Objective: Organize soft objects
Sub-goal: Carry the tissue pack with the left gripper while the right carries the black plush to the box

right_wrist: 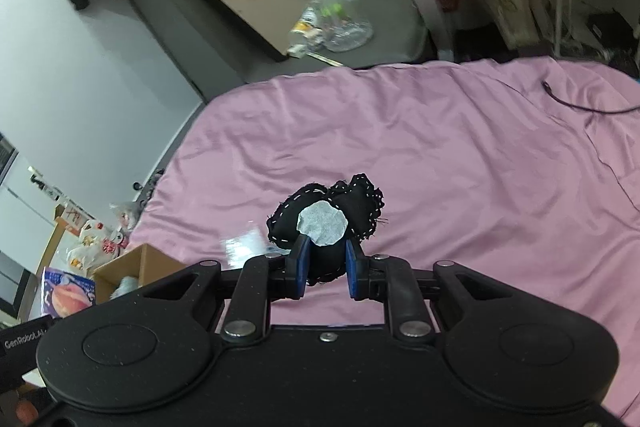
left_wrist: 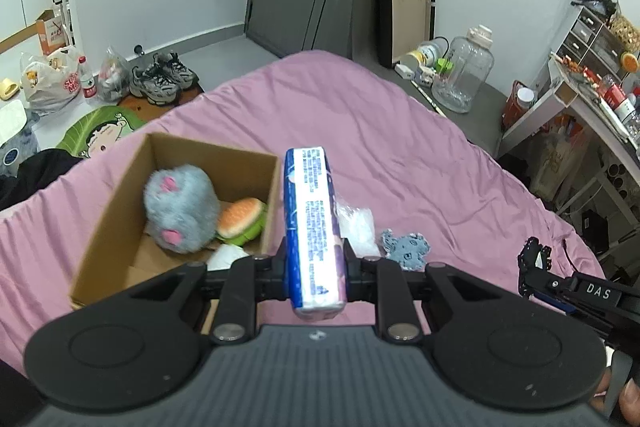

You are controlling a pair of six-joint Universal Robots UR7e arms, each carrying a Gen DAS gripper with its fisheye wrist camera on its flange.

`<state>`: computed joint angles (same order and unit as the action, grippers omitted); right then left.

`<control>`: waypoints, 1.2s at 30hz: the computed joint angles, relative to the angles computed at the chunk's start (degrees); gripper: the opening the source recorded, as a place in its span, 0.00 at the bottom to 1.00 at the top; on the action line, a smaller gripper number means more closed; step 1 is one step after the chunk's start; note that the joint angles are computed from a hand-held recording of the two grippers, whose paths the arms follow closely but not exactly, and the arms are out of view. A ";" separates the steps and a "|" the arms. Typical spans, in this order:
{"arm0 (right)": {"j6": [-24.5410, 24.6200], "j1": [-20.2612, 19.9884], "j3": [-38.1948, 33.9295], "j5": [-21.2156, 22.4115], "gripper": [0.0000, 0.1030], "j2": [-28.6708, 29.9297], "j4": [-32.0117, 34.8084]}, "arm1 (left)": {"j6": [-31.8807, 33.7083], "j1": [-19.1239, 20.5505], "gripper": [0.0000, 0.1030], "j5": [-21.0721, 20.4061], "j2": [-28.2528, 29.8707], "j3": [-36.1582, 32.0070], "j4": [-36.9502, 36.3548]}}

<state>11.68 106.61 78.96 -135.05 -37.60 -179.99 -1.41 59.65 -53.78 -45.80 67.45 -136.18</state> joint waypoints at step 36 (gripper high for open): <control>-8.89 6.34 -27.71 1.73 0.19 18.68 19.54 | -1.29 9.66 0.21 -2.27 1.79 -12.37 11.89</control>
